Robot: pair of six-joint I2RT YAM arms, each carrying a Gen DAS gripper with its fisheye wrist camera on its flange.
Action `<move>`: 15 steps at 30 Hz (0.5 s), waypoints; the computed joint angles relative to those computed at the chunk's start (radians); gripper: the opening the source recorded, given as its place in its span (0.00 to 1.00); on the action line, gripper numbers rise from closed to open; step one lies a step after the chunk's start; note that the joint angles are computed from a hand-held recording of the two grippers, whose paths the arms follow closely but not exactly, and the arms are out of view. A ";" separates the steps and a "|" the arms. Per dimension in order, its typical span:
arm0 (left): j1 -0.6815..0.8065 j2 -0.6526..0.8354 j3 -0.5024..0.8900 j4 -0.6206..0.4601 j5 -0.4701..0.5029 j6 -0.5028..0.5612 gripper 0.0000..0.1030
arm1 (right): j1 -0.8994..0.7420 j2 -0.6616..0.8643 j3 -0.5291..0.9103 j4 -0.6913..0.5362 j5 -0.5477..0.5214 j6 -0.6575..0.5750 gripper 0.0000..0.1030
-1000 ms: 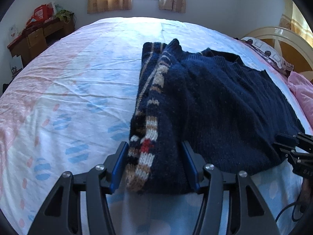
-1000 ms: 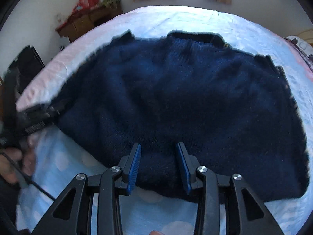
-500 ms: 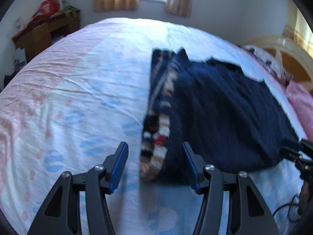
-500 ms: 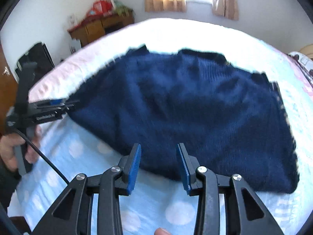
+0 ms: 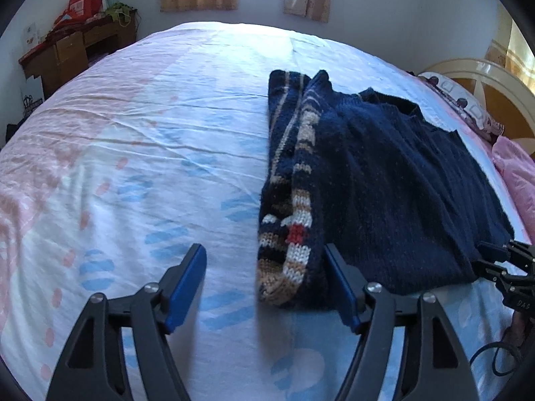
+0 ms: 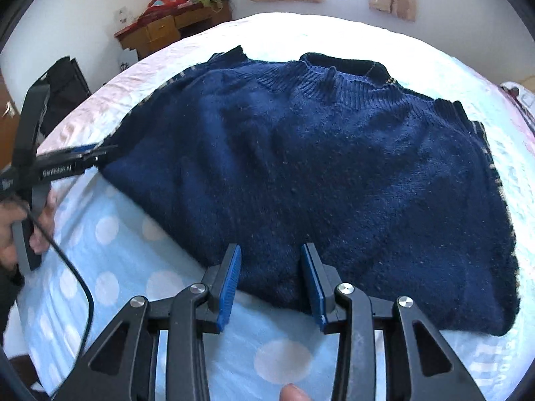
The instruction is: Fold small clothes
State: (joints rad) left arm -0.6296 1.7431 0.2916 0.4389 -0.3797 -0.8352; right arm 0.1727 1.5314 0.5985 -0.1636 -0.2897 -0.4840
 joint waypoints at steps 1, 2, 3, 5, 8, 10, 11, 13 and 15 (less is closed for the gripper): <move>0.008 -0.023 -0.009 -0.004 0.014 -0.008 0.71 | -0.008 -0.002 -0.002 0.001 -0.010 -0.001 0.38; 0.020 -0.047 -0.021 -0.003 0.028 -0.007 0.71 | -0.014 -0.002 0.000 0.000 -0.018 0.003 0.38; 0.035 -0.069 -0.031 0.005 0.041 0.004 0.71 | -0.014 -0.004 -0.002 0.003 -0.018 0.011 0.38; 0.053 -0.133 -0.052 -0.011 0.028 0.029 0.72 | 0.000 -0.011 -0.013 0.017 0.002 0.017 0.38; 0.077 -0.182 -0.046 -0.073 0.001 0.070 0.77 | 0.037 -0.024 -0.035 0.047 0.056 0.013 0.39; 0.106 -0.194 -0.029 -0.117 -0.008 0.106 0.77 | 0.059 -0.044 -0.048 0.057 0.092 0.022 0.39; 0.124 -0.204 -0.032 -0.117 -0.001 0.125 0.77 | 0.077 -0.072 -0.059 0.061 0.113 0.046 0.39; 0.169 -0.232 -0.046 -0.103 0.015 0.166 0.77 | 0.109 -0.113 -0.068 0.056 0.119 0.073 0.39; 0.222 -0.255 -0.066 -0.075 0.043 0.200 0.77 | 0.179 -0.158 -0.089 0.066 0.144 0.085 0.39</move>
State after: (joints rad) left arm -0.4077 1.4880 0.2254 0.3640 -0.3367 -0.6350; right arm 0.3517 1.3731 0.5092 -0.0977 -0.1461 -0.3995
